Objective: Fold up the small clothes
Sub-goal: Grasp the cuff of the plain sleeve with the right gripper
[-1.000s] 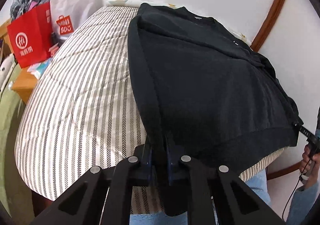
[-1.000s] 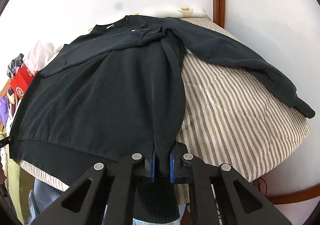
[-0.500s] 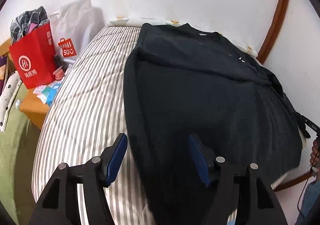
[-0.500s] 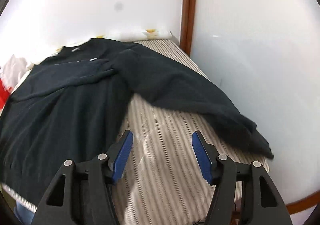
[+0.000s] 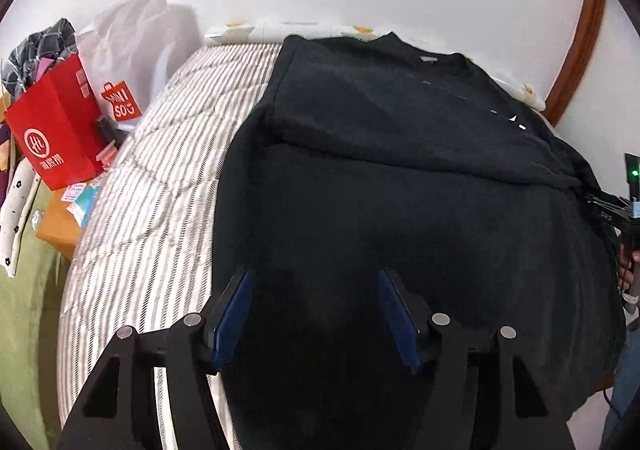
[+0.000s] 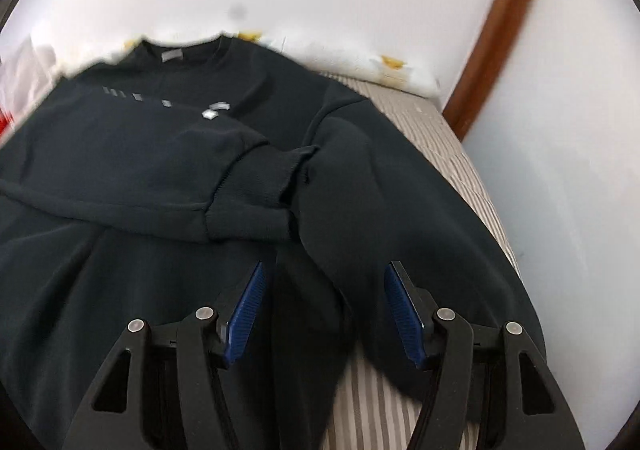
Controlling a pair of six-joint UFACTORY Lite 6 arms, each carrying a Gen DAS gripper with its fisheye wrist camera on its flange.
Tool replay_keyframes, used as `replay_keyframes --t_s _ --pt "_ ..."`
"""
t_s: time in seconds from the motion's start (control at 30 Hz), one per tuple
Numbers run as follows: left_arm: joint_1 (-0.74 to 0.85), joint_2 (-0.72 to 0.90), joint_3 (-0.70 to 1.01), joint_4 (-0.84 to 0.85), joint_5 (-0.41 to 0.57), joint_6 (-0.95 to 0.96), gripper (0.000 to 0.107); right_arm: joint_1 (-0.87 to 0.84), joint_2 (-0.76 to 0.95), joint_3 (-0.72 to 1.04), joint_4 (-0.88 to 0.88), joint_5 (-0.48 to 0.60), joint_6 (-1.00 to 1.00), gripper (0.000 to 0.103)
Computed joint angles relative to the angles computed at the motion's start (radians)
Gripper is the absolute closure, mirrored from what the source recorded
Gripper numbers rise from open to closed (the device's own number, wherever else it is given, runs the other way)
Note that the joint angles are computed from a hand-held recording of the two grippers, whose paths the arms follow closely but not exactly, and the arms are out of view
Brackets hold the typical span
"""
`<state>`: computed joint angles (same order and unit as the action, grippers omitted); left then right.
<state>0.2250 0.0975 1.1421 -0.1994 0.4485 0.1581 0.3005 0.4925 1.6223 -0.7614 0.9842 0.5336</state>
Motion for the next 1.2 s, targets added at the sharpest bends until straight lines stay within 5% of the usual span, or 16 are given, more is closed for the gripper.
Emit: replay_keyframes --t_s 0.13,0.2,0.23,0.4,0.5,0.63,0.93,1.2 --pt "-0.027 0.077 0.035 0.096 -0.019 -0.076 0.046 -0.043 0.132 0.102 -0.062 0.001 0.045 0.044" --pt "-0.034 0.076 0.023 0.115 -0.033 -0.079 0.046 -0.080 0.126 0.112 -0.038 -0.045 0.072 0.082" --pt "-0.040 0.076 0.018 0.128 -0.038 -0.084 0.046 -0.103 0.118 0.110 -0.020 -0.059 0.073 0.087" --pt "-0.037 0.067 -0.002 0.107 -0.057 -0.047 0.046 -0.301 -0.047 0.008 0.356 -0.267 -0.106 0.088" --pt "-0.028 0.070 0.005 0.070 -0.051 -0.009 0.046 -0.330 -0.026 0.037 0.439 -0.257 -0.149 0.084" --pt "-0.017 0.067 0.004 0.014 -0.046 0.047 0.046 -0.281 -0.032 0.048 0.321 -0.177 -0.074 0.066" --pt "0.034 0.057 0.005 -0.188 -0.004 0.241 0.046 -0.222 -0.418 -0.256 0.071 -0.036 0.004 0.036" --pt "0.047 0.049 0.000 -0.236 0.011 0.274 0.046 -0.452 -0.806 -0.443 0.044 0.061 -0.136 0.024"
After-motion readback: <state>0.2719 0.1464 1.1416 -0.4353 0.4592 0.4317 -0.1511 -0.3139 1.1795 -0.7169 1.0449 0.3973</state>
